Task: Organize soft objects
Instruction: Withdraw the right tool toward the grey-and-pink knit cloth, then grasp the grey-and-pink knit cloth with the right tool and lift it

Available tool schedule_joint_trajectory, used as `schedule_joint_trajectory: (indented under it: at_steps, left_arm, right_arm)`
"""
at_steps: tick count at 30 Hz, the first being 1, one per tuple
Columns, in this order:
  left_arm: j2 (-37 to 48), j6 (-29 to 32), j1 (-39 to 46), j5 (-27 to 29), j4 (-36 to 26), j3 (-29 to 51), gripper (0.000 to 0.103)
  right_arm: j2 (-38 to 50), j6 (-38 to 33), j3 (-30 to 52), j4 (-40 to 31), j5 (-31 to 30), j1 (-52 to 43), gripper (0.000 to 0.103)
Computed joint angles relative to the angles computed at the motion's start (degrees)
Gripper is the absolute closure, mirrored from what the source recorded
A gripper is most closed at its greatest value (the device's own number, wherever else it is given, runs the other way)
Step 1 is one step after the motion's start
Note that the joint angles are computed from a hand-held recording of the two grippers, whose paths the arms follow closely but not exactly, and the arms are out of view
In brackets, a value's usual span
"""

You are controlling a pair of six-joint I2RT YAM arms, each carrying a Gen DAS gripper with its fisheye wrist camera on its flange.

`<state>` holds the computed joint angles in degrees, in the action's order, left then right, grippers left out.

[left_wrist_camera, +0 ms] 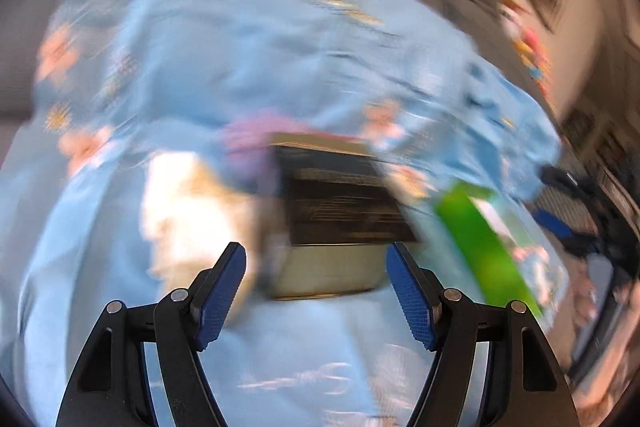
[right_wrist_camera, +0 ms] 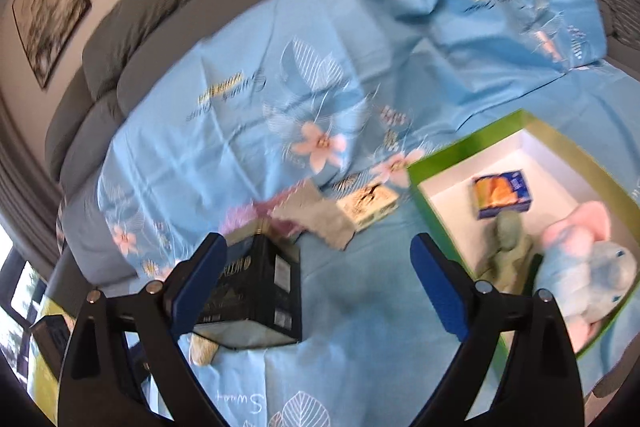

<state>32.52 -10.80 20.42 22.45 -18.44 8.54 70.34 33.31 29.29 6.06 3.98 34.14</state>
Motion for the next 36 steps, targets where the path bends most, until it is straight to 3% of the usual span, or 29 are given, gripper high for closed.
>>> schedule_joint_trajectory:
  at_steps: [5, 11, 15, 21, 25, 27, 31, 33, 34, 36]
  left_arm:
    - [13.17, 2.06, 14.99, 9.13, 7.25, 0.55, 0.030]
    - [23.60, 3.58, 18.42, 9.96, 11.19, 2.04, 0.030]
    - [28.19, 4.54, 21.68, 11.47, 12.63, 3.22, 0.030]
    - [31.34, 6.31, 22.04, 9.35, 12.53, 5.39, 0.030]
    - [33.63, 6.89, 23.93, 9.14, 13.15, 6.17, 0.030]
    - [35.46, 7.50, 24.69, 10.51, 12.88, 6.95, 0.030]
    - [35.53, 7.27, 23.82, 10.19, 13.07, 7.10, 0.030]
    - [35.29, 7.42, 23.16, 10.04, 13.12, 7.04, 0.030]
    - [35.32, 7.44, 23.00, 10.02, 13.16, 7.03, 0.030]
    - [35.52, 6.89, 22.50, 9.30, 13.30, 7.13, 0.030]
  right_arm:
    - [8.16, 2.01, 4.13, -0.08, -1.06, 1.86, 0.010]
    - [19.95, 2.69, 15.11, -3.87, -5.27, 1.10, 0.010]
    - [31.72, 2.03, 29.96, -10.54, -7.69, 0.10, 0.011]
    - [54.90, -4.59, 60.97, -25.38, -9.07, -0.04, 0.013]
    - [70.51, -6.87, 82.71, -39.72, -7.89, -0.76, 0.016]
    - [74.16, -7.34, 86.84, -41.17, -8.94, -1.40, 0.020]
    - [79.63, -8.63, 91.67, -43.06, -10.24, -2.21, 0.041]
    - [79.89, -9.38, 90.89, -41.80, -8.83, -2.03, 0.070]
    - [78.80, -9.76, 88.82, -39.91, -7.88, -1.87, 0.092]
    - [75.70, -9.22, 84.00, -36.52, -8.25, -2.09, 0.095]
